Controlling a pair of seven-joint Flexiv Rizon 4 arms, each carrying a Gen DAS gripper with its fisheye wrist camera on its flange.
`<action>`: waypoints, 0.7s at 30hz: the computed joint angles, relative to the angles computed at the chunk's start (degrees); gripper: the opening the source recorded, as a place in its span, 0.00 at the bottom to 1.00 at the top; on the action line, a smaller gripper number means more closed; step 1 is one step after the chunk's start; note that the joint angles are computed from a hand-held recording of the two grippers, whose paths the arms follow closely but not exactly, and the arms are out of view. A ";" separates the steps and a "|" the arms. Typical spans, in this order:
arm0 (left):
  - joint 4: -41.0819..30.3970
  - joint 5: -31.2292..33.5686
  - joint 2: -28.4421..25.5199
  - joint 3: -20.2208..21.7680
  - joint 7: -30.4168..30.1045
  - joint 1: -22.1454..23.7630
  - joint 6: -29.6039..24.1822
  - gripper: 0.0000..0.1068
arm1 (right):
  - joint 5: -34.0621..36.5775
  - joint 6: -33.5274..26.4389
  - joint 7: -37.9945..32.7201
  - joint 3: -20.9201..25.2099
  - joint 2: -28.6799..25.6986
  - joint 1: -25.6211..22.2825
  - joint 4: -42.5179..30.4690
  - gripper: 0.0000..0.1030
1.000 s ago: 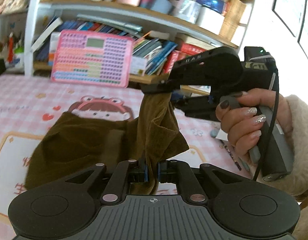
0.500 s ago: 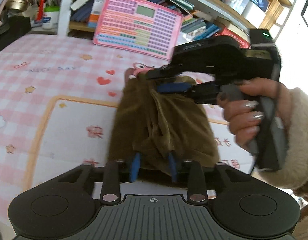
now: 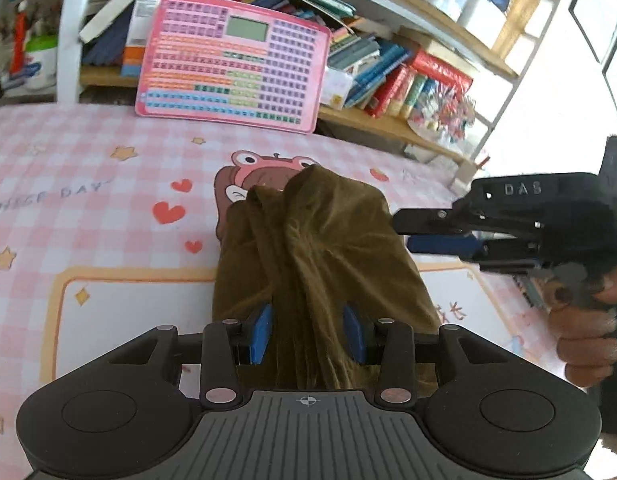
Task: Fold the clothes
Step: 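Fold the skirt over with the left gripper while the right gripper opens and withdraws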
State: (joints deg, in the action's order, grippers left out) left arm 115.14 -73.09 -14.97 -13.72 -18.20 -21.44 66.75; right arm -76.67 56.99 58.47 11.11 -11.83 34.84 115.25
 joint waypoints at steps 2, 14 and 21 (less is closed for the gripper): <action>0.38 -0.20 0.22 0.11 0.48 0.15 -0.34 0.36 | 0.63 1.99 -3.44 -0.75 -2.29 -0.43 -2.47 0.12; 2.03 4.41 0.46 0.87 -2.49 1.50 -0.58 0.37 | 22.13 3.55 -23.96 -6.18 -12.90 1.62 -11.63 0.04; 0.28 -0.36 -0.39 0.01 0.75 1.76 -1.44 0.37 | 6.02 -3.89 -9.92 -7.08 -4.07 4.88 -4.72 0.27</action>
State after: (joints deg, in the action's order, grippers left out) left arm 115.42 -73.45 -15.36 -13.71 -17.45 -19.67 65.31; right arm -70.65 53.09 48.55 4.03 -15.90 39.72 110.53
